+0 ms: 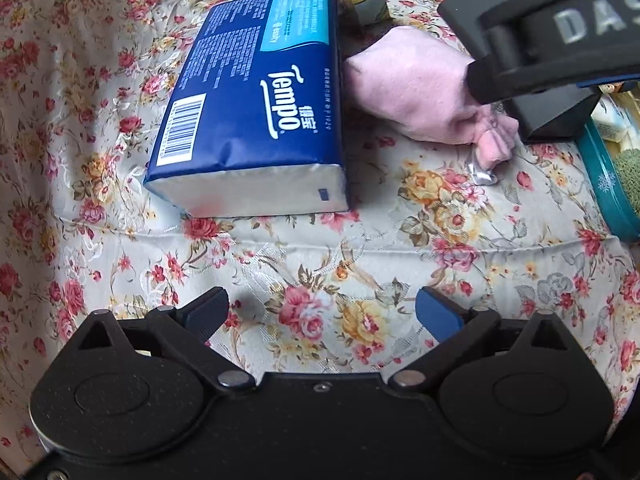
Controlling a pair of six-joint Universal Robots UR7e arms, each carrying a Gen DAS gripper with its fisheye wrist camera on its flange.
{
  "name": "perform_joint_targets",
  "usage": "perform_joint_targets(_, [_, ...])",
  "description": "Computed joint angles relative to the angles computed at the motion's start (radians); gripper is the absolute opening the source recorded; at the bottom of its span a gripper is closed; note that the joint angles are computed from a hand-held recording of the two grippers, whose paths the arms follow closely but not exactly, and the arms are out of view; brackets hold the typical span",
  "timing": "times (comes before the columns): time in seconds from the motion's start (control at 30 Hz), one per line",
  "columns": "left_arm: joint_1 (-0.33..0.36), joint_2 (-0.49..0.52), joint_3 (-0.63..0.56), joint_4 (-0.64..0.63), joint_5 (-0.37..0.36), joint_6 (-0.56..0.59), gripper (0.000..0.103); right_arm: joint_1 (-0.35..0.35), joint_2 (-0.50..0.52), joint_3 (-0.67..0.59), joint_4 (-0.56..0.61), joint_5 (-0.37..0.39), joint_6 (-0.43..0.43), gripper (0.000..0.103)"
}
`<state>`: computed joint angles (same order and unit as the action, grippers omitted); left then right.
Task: Organize soft objects
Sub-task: 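Grasp the pink drawstring pouch with the right tool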
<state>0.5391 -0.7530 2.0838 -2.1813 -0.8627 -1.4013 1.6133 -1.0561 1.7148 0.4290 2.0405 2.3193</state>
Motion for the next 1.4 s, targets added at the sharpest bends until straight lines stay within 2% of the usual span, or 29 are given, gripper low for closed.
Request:
perform_joint_targets(0.27, [0.015,-0.009,0.046,-0.103,0.0,0.007,0.101,0.008,0.113,-0.071,0.021,0.068,-0.055,0.078])
perform_joint_targets(0.53, [-0.003,0.005,0.058,-0.119,0.024,0.012,0.101,0.0,0.182,-0.122,0.039,0.062,-0.084,0.089])
perform_joint_targets(0.63, [-0.002,0.006,0.053,-0.113,0.015,0.017,0.101,-0.002,0.208,-0.131,0.02,0.059,-0.107,0.089])
perform_joint_targets(0.7, [0.003,0.007,0.047,-0.108,0.015,0.023,0.101,-0.008,0.228,-0.141,0.01,0.055,-0.114,0.089])
perform_joint_targets(0.8, [0.009,0.01,0.043,-0.109,0.021,0.034,0.101,-0.027,0.245,-0.174,0.057,0.009,-0.082,0.089])
perform_joint_targets(0.9, [0.013,0.015,0.036,-0.106,0.026,0.041,0.101,-0.037,0.234,-0.164,0.023,-0.014,-0.074,0.098])
perform_joint_targets(1.03, [0.013,0.017,0.032,-0.102,0.027,0.039,0.101,-0.042,0.232,-0.161,0.023,-0.037,-0.073,0.098])
perform_joint_targets(1.1, [0.009,0.02,0.027,-0.093,0.028,0.031,0.101,-0.042,0.225,-0.151,0.022,-0.056,-0.078,0.096])
perform_joint_targets(1.13, [0.009,0.022,0.025,-0.09,0.029,0.028,0.101,-0.041,0.22,-0.146,0.026,-0.07,-0.084,0.088])
perform_joint_targets(1.23, [0.007,0.024,0.023,-0.085,0.033,0.015,0.101,-0.033,0.212,-0.141,0.053,-0.076,-0.076,0.074])
perform_joint_targets(1.4, [-0.004,0.025,0.023,-0.072,0.039,-0.011,0.101,-0.041,0.201,-0.165,0.142,-0.09,0.004,0.07])
